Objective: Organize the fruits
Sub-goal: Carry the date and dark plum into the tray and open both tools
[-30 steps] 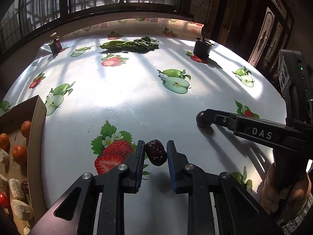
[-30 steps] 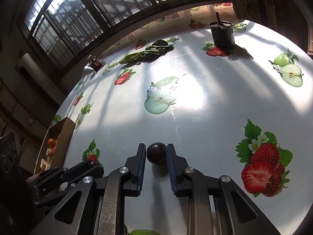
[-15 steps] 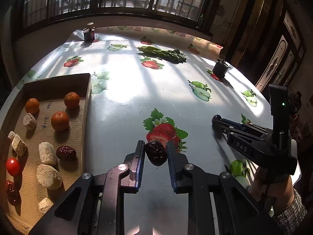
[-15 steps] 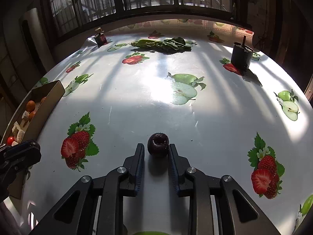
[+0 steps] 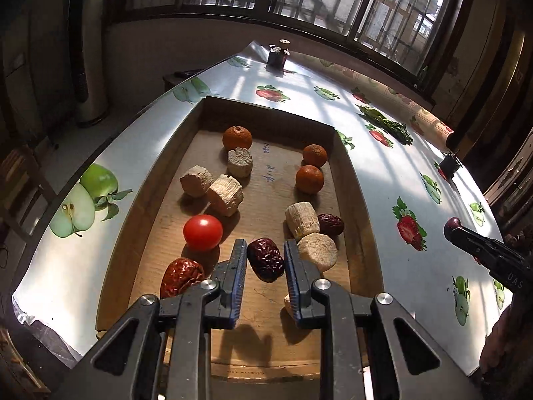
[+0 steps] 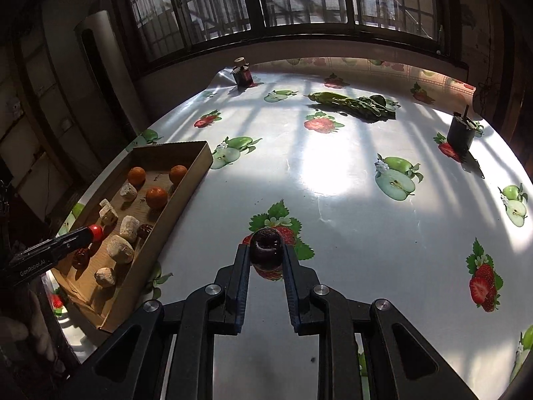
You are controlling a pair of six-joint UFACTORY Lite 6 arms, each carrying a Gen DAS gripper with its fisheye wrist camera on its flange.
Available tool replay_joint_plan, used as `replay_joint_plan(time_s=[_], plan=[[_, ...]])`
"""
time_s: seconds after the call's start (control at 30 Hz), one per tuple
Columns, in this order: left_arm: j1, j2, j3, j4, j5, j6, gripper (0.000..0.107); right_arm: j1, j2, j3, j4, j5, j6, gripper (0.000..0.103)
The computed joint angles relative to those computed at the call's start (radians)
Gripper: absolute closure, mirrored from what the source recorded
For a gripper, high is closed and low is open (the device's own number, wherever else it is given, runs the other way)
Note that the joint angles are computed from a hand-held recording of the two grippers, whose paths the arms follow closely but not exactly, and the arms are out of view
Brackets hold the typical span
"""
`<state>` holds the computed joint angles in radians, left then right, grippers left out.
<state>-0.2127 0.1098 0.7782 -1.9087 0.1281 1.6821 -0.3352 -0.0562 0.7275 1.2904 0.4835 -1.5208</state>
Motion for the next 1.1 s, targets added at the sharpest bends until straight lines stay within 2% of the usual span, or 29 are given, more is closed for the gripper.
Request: replay_joint_plan(time_s=[0.17, 0.33, 0.47, 0.6, 0.67, 0.73, 0.9, 0.97, 1.03, 1.1], plan=[[0.098, 0.009, -0.044, 0.084, 0.045, -0.02, 0.085, 0.324, -0.058, -0.054, 0.02, -0.081, 0.097, 0.081], [0.104, 0.019, -0.067, -0.025, 0.051, 0.113, 0.085, 0.558, 0.0, -0.046, 0.101, -0.217, 0.094, 0.081], [0.093, 0.031, -0.066, -0.143, 0.042, 0.222, 0.085, 0.627, 0.05, -0.036, 0.172, -0.29, 0.048, 0.081], [0.088, 0.03, -0.07, -0.197, 0.039, 0.272, 0.083, 0.654, 0.073, -0.036, 0.31, -0.341, -0.085, 0.081], [0.082, 0.028, -0.071, -0.221, 0.036, 0.293, 0.078, 0.659, 0.086, -0.032, 0.364, -0.355, -0.138, 0.081], [0.073, 0.023, -0.074, -0.272, 0.027, 0.336, 0.069, 0.669, 0.093, -0.033, 0.432, -0.373, -0.204, 0.081], [0.063, 0.006, -0.08, -0.346, 0.014, 0.394, 0.057, 0.675, 0.098, -0.041, 0.547, -0.383, -0.313, 0.08], [0.057, -0.004, -0.084, -0.369, 0.007, 0.41, 0.054, 0.667, 0.089, -0.049, 0.554, -0.376, -0.315, 0.074], [0.056, -0.014, -0.086, -0.338, 0.005, 0.371, 0.05, 0.656, 0.069, -0.062, 0.609, -0.366, -0.367, 0.053], [0.05, -0.034, -0.094, -0.341, 0.001, 0.368, 0.05, 0.649, 0.042, -0.079, 0.686, -0.363, -0.44, 0.045]])
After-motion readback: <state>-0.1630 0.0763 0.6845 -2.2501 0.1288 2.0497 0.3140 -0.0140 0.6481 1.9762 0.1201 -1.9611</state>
